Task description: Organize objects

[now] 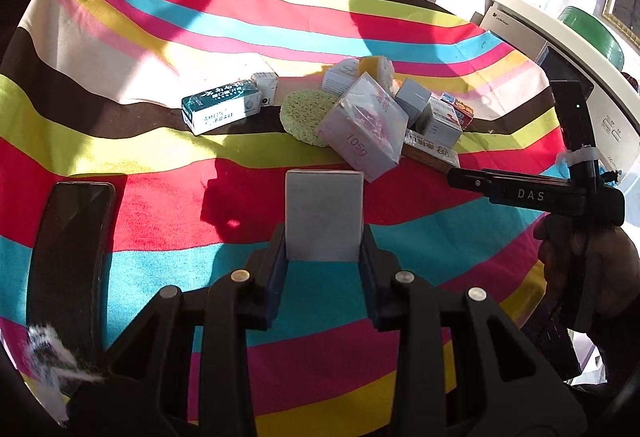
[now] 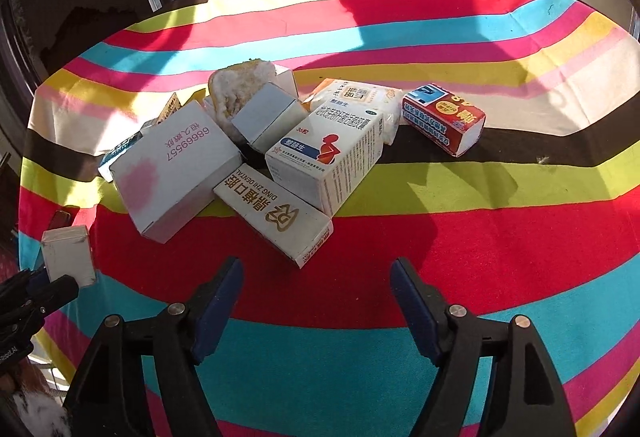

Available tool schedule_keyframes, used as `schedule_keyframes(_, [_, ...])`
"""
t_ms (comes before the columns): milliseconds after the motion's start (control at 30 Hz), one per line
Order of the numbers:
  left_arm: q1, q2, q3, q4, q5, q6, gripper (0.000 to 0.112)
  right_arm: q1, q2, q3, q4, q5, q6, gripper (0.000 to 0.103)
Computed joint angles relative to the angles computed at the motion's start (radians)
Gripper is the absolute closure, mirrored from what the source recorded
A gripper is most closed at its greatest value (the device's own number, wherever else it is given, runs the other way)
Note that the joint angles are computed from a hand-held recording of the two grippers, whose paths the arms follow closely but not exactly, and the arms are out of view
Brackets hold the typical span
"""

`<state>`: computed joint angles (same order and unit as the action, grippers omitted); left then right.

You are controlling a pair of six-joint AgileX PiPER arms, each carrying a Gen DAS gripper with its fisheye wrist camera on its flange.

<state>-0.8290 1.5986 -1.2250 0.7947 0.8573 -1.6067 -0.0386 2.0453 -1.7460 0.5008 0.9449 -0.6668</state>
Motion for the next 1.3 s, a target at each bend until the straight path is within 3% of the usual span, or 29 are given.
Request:
schedule_keyframes(233, [-0.005, -0.012, 0.013, 0.012, -0.004, -0.016, 0.075, 0.104, -0.001, -0.015, -0.138, -0.032, 0.21, 0.026])
schedule_keyframes(367, [-0.007, -0.024, 0.032, 0.023, -0.012, -0.037, 0.075, 0.136, 0.04, -0.084, -0.166, -0.016, 0.347, 0.019])
schedule_keyframes(500, [-0.006, -0.036, 0.052, 0.035, -0.023, -0.061, 0.075, 0.165, 0.056, -0.109, -0.225, -0.039, 0.473, 0.018])
schedule_keyframes(933, [-0.005, -0.065, 0.09, 0.058, -0.05, -0.098, 0.075, 0.277, 0.104, -0.154, -0.588, -0.106, 0.859, 0.018])
schedule_keyframes(1033, [-0.006, -0.075, 0.1, 0.064, -0.051, -0.109, 0.075, 0.264, 0.072, -0.086, -0.593, -0.169, 0.843, 0.02])
schedule_keyframes(1100, [-0.003, -0.078, 0.105, 0.063, -0.057, -0.111, 0.075, 0.265, 0.068, -0.077, -0.615, -0.181, 0.842, 0.03])
schedule_keyframes(1300, [0.003, -0.075, 0.107, 0.058, -0.074, -0.107, 0.075, 0.219, 0.052, -0.054, -0.531, -0.199, 0.711, 0.031])
